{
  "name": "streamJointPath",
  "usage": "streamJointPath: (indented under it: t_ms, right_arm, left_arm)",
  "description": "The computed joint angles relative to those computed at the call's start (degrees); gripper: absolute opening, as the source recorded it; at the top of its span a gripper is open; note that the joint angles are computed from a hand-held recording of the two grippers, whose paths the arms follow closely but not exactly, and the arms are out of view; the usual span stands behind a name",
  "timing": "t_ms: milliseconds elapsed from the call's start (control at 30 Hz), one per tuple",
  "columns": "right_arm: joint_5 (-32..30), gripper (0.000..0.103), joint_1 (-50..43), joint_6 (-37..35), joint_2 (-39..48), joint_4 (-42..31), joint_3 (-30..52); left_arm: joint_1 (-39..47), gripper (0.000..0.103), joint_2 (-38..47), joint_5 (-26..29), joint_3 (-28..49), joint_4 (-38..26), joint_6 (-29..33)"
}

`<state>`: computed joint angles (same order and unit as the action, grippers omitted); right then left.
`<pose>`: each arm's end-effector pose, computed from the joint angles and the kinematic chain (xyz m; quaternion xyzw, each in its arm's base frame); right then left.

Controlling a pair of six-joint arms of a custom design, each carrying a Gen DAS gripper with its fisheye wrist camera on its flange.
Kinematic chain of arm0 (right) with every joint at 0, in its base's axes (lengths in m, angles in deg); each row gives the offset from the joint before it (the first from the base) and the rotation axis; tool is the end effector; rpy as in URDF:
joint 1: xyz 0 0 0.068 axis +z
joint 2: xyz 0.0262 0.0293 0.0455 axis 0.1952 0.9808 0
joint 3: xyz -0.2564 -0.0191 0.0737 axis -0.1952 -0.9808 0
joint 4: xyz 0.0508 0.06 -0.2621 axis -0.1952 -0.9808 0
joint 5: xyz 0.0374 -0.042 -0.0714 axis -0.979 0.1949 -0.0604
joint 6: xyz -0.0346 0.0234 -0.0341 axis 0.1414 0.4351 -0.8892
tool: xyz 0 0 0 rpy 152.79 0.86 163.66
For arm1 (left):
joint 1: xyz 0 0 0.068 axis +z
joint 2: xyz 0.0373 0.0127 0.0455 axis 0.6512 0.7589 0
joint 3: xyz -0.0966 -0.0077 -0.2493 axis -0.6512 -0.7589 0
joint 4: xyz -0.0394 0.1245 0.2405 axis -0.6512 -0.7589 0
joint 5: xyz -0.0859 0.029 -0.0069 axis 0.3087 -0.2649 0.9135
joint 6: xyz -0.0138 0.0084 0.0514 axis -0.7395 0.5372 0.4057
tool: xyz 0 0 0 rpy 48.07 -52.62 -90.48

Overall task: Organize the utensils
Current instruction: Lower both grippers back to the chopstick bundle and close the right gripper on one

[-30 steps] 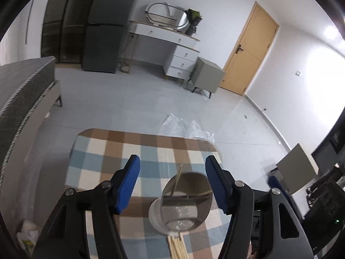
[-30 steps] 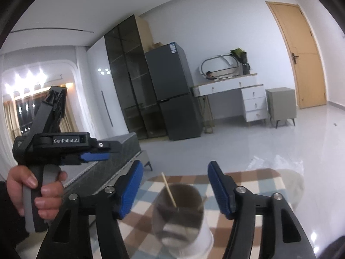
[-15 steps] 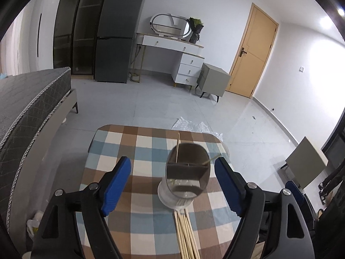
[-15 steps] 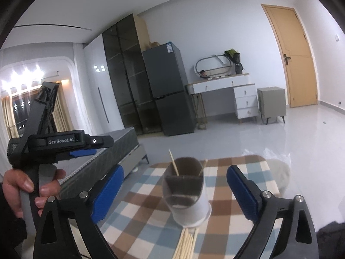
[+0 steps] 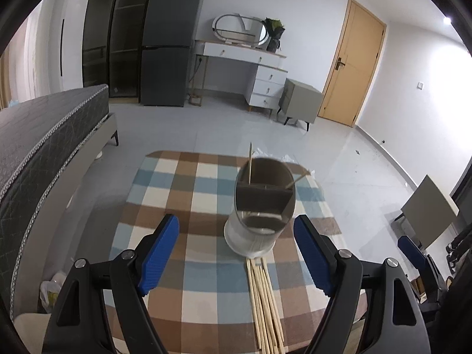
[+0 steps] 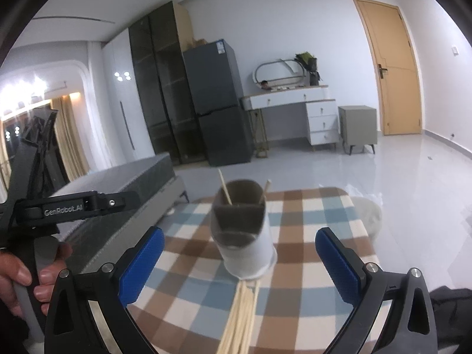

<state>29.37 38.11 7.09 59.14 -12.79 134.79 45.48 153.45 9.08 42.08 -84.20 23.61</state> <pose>0.2861 0.1432 0.2919 -0.0913 0.8321 0.1693 0.5203 0.3174 0.0188 0.3136 -0.0210 0.8997 -0.1022 0.4238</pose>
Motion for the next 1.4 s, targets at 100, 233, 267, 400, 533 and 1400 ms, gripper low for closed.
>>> streamJointPath:
  t_ms: [100, 233, 267, 400, 533, 1400]
  right_arm:
    - [0.0, 0.103, -0.1, 0.1, 1.2, -1.0, -0.2]
    - [-0.4, 0.103, -0.4, 0.0, 3.4, -2.6, 0.4]
    - [-0.6, 0.103, -0.5, 0.1, 4.0, -2.9, 0.6]
    - [-3.0, 0.103, -1.8, 2.7, 7.9, -6.6, 3.2]
    - [-3.8, 0.103, -2.5, 3.4, 11.3, -7.9, 4.9]
    - [2.1, 0.060, -1.2, -1.5, 42.6, -27.8, 33.2]
  left_arm:
    - [-0.7, 0.077, 0.4, -1.6, -2.4, 2.1, 0.2]
    - [-0.4, 0.077, 3.5, 1.1, -3.5, 3.7, 1.2]
    - [-0.8, 0.076, 4.1, 0.1, -3.6, 3.9, 1.2]
    - [-1.6, 0.076, 6.4, -0.9, -4.3, 6.3, 0.9]
    - [-1.2, 0.076, 9.0, -0.6, -5.1, 7.8, 1.3]
    - [2.4, 0.076, 23.3, -4.3, 6.6, -0.2, -3.6]
